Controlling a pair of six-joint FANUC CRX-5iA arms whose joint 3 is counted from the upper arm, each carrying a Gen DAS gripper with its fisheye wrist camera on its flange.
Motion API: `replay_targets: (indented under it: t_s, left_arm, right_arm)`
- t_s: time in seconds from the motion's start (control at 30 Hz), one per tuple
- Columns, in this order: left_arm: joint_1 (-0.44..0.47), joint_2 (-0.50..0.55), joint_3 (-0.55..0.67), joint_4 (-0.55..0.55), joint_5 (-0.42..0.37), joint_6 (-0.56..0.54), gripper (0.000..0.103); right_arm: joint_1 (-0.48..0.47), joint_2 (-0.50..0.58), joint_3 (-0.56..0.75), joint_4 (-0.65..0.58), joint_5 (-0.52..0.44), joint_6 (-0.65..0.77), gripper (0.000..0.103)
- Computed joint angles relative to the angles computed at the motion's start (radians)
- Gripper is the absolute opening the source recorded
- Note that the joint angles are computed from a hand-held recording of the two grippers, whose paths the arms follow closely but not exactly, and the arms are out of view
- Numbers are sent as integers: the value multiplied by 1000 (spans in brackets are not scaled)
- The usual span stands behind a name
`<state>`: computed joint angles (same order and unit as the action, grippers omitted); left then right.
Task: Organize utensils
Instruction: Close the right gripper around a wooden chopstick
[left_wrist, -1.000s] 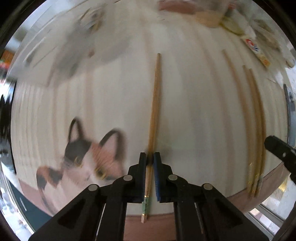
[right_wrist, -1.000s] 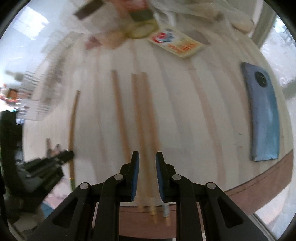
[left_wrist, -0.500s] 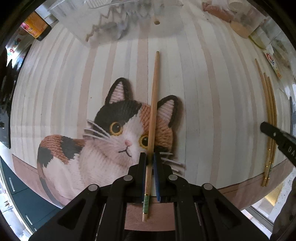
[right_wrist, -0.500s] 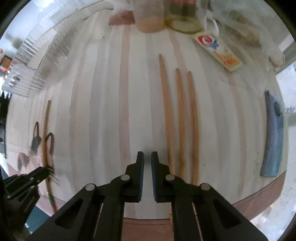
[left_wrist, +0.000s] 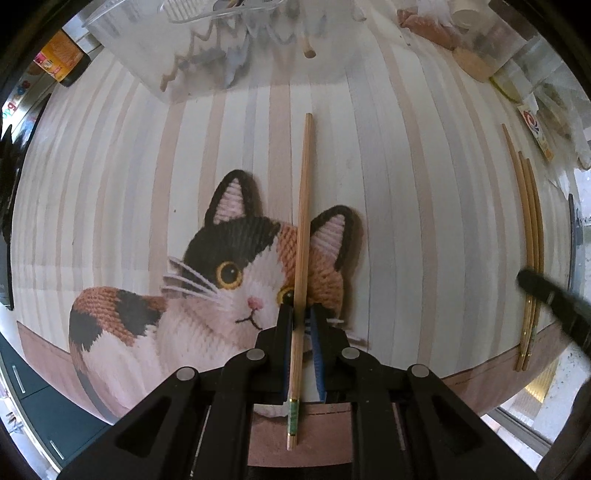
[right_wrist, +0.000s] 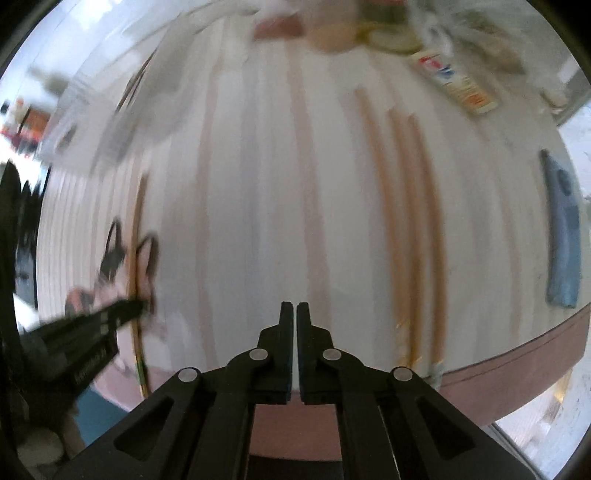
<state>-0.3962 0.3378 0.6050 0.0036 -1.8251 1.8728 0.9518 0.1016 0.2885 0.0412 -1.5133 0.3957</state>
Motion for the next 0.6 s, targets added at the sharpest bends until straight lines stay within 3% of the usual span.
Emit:
replay_targets:
  t_s: [0.07, 0.33, 0.5, 0.6]
  left_arm:
    - [8, 6, 9, 3, -1, -7, 10]
    - [10, 8, 15, -6, 7, -18, 10]
    - [14, 6, 9, 0, 12, -15, 10]
    - [13, 23, 37, 7, 2, -9, 10]
  right_arm:
    - [-24, -4, -8, 12, 5, -6, 12]
    - [-98, 79, 59, -11, -70, 73, 12]
    - [-78, 101, 60, 32, -87, 64, 5]
    - [-78, 84, 57, -35, -60, 56, 0]
